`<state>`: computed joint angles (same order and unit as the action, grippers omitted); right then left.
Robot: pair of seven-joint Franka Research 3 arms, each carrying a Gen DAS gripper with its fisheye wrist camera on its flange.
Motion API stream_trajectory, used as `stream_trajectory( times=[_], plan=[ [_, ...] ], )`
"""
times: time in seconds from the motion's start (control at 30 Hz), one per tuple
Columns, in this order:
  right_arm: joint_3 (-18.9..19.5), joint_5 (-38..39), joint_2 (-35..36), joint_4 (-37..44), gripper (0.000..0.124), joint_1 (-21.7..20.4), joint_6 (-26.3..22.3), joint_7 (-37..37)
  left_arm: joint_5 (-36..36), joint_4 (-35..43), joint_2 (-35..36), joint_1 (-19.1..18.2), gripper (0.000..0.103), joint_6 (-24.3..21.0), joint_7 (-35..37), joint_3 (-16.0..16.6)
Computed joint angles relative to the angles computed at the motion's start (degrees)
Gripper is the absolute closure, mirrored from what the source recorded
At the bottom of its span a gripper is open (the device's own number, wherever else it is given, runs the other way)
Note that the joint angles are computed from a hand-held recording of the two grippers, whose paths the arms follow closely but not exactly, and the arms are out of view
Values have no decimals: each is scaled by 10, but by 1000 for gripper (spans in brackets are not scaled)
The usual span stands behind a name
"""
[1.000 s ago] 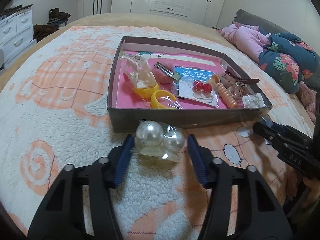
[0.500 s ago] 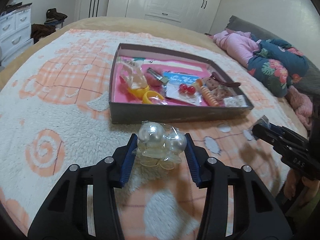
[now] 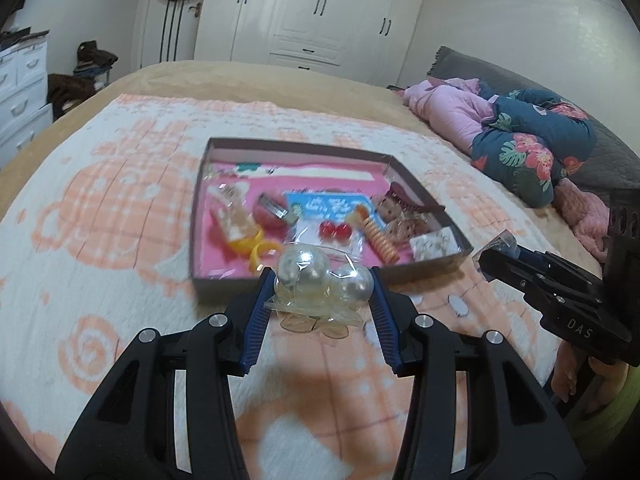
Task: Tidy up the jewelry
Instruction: 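Carry the pearl earrings and blue box into the tray and open both tools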
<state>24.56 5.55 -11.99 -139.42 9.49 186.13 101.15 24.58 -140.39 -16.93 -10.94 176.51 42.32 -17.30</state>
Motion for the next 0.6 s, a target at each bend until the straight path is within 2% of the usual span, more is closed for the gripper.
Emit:
stream_trajectory(
  times=[0.17, 0.33, 0.5, 0.6],
  plan=[
    [45, -20, 5, 17, 81, -59, 1, 17, 28, 54, 42, 15, 65, -6, 1, -12],
    [87, -47, 13, 35, 81, -119, 0, 40, 47, 103, 86, 12, 65, -14, -7, -6],
    [142, -95, 29, 61, 81, -193, -7, 82, 68, 144, 121, 2, 65, -31, -13, 9],
    [196, -142, 40, 84, 81, -258, -17, 131, 75, 170, 143, -5, 65, -41, -11, 20]
  ],
)
